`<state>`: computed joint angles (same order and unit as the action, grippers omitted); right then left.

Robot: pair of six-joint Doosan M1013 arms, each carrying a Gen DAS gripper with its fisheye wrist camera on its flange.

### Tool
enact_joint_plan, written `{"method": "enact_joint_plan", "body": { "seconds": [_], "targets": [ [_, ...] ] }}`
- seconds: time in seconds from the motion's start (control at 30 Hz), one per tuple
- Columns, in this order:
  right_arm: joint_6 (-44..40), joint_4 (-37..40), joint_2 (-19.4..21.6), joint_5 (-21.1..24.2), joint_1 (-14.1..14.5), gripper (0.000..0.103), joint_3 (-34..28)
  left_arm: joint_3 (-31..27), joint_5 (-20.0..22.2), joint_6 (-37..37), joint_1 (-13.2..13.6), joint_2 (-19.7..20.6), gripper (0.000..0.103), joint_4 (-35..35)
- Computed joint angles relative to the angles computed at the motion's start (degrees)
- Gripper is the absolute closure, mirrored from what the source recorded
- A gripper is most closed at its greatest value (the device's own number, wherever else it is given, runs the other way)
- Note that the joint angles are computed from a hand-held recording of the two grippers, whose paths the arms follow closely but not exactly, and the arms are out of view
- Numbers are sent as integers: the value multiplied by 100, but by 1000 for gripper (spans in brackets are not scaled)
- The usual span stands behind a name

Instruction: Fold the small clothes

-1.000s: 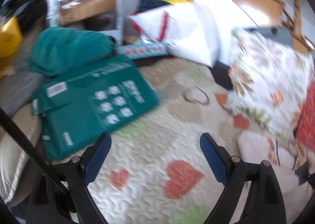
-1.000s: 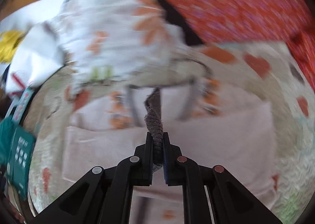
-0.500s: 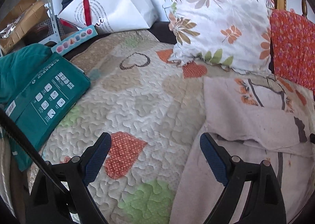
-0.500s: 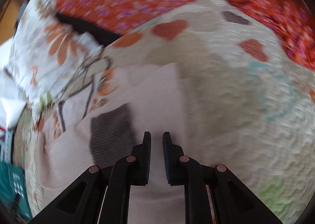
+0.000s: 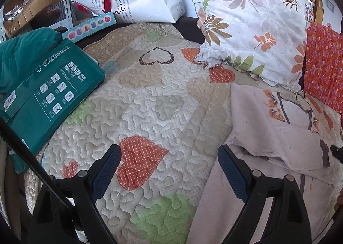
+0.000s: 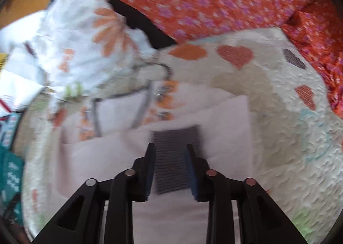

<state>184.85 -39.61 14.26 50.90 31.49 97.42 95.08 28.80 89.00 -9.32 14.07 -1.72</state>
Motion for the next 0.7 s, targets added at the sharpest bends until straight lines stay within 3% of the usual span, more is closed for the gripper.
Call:
{"method": "enact_joint_plan", "body": {
  "seconds": [0.1, 0.17, 0.2, 0.23, 0.3, 0.5, 0.6, 0.7],
  "targets": [
    [-467, 663, 117, -57, -197, 63, -8, -19, 23, 120, -3, 4, 12, -168],
    [-446, 543, 90, -497, -246, 62, 139, -17, 35, 120, -21, 11, 12, -130],
    [-341, 426, 54, -600, -240, 74, 203, -12, 44, 110, -29, 13, 12, -99],
    [-237, 329, -1, -798, -244, 96, 287, -8, 55, 94, -39, 18, 12, -61],
    [6, 150, -103, -1120, -259, 96, 418, -24, 119, 47, -51, 43, 12, 17],
    [448, 49, -128, -315, -222, 95, 416, -70, 213, -118, -81, 112, 12, 204],
    [390, 112, -126, -354, -225, 90, 422, -87, 277, -68, -97, 149, 12, 240],
    [708, -142, -237, -433, -110, 74, 501, -106, 382, 110, -111, 206, 12, 194]
  ]
}}
